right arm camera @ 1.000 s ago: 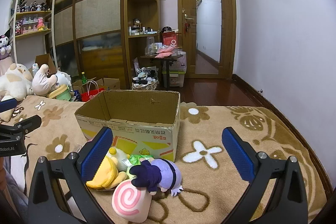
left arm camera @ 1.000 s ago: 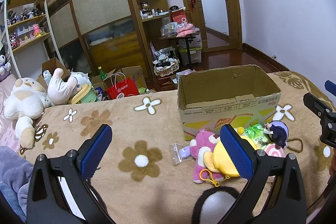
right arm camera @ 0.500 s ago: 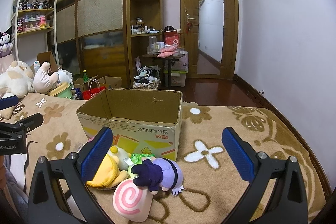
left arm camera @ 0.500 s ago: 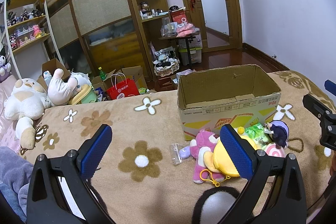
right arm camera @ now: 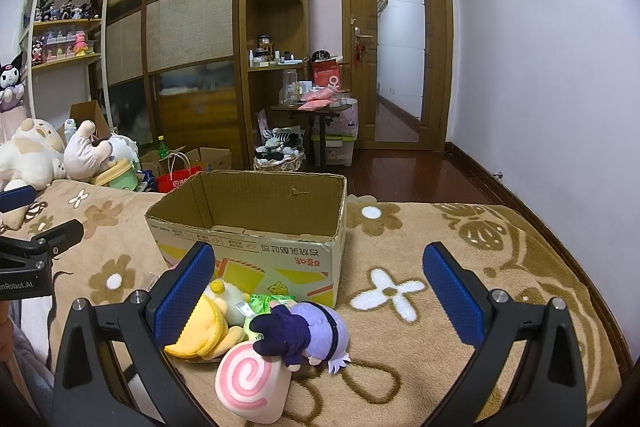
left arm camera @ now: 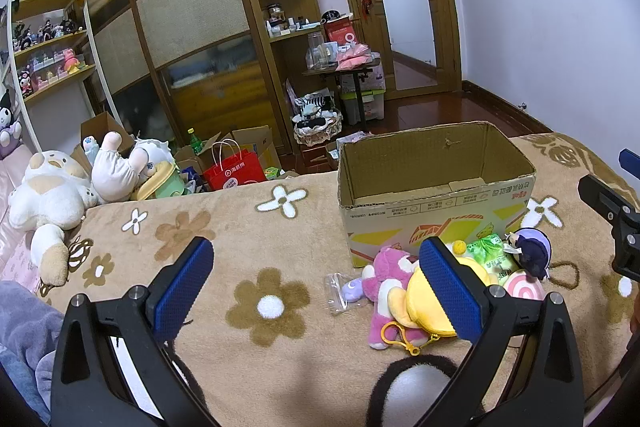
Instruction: Organize soft objects
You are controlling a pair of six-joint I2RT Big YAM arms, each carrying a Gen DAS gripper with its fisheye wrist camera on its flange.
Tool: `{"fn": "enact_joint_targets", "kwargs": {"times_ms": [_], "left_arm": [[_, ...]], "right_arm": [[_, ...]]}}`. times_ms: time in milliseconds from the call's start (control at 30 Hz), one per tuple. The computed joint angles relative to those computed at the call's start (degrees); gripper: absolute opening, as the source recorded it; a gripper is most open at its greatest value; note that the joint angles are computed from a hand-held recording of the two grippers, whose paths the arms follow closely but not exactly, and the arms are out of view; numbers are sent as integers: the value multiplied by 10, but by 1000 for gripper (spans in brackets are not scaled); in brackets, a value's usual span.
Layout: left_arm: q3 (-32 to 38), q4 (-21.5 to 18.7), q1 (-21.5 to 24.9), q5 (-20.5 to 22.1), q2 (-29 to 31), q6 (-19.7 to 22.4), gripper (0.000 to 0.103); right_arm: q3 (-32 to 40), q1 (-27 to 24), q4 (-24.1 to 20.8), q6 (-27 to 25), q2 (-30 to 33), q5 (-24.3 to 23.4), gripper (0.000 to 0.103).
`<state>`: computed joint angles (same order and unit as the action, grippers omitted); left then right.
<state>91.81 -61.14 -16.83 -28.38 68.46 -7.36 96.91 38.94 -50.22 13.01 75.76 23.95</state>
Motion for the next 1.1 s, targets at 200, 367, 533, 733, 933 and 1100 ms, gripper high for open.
{"fn": "enact_joint_targets", "kwargs": {"times_ms": [200,367,533,733,933,1100], "left_arm": [[0,-1,0,0,0,0,101],[1,-1,-1,-1,1,0,101],[1,-1,-1,-1,1,0,101],[19,-21,3,16,9,7,101],[41,-39,2,35,27,1,101],[48,-42,-5,39,46,-1,101]], "right_arm": [[0,0,0,1,0,-1,103],[2,0,-3,4,1,0,103],[1,0,-2,3,1,-2,103],[8,-2,-9,6,3,-8,103],[23,-9,-16,4,12,-13,103],[36,-23,-24,18,23,-30,103]]}}
